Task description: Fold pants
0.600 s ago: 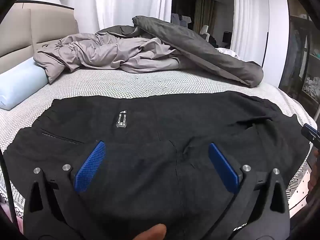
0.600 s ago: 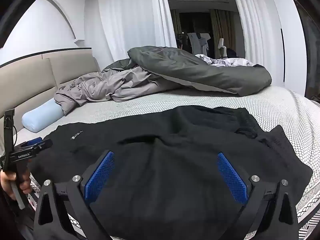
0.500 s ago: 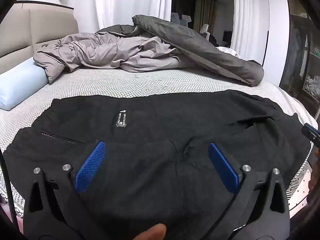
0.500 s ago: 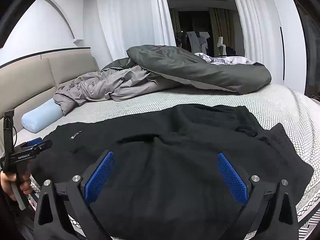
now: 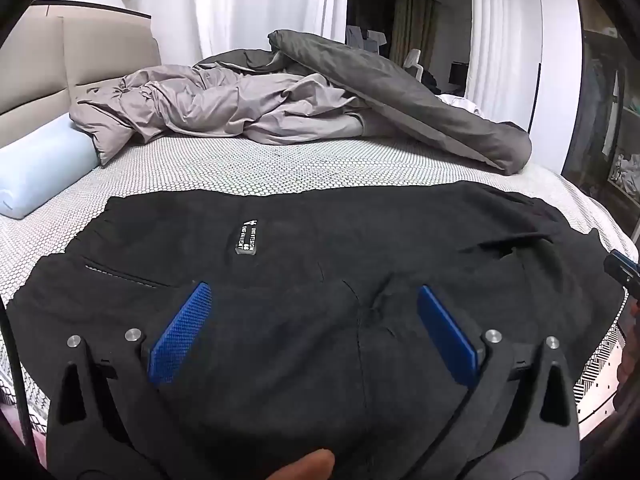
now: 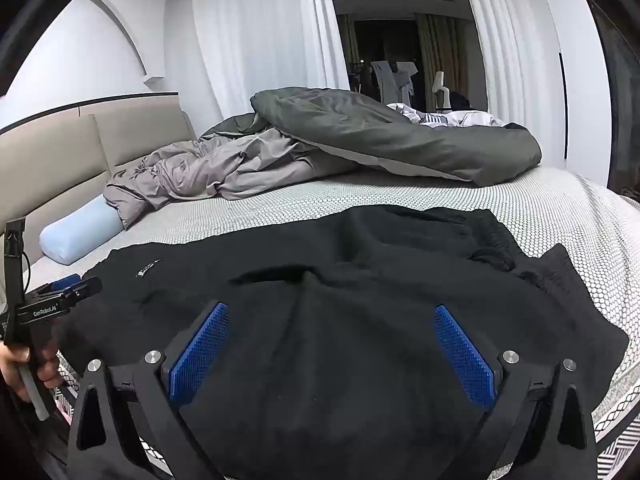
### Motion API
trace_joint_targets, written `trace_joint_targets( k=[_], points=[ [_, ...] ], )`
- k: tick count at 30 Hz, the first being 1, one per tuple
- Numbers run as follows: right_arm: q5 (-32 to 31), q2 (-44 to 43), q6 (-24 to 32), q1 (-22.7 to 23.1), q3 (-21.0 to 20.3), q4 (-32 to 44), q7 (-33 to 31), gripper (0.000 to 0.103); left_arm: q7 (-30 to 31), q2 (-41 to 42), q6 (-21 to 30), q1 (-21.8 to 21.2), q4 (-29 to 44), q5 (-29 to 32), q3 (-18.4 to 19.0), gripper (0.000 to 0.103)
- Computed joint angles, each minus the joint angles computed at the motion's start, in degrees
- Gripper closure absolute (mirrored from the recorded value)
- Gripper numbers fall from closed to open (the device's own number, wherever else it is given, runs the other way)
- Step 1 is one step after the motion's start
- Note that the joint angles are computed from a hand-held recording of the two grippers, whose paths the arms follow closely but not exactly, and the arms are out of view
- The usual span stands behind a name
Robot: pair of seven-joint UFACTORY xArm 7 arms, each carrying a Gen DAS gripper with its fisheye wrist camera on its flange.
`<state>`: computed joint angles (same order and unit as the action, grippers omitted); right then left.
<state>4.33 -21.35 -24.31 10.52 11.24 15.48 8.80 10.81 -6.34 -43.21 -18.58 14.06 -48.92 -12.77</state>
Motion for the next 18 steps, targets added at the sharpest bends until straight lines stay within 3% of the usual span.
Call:
trace_joint_targets(
  k=[18],
  points=[
    [0.95, 0.39, -0.38, -0.69, 0.76, 0.12, -0.38, 0.000, -0.08, -1.13, 0.34, 0.23, -0.69, 0.07, -0.24, 0.001]
  ],
)
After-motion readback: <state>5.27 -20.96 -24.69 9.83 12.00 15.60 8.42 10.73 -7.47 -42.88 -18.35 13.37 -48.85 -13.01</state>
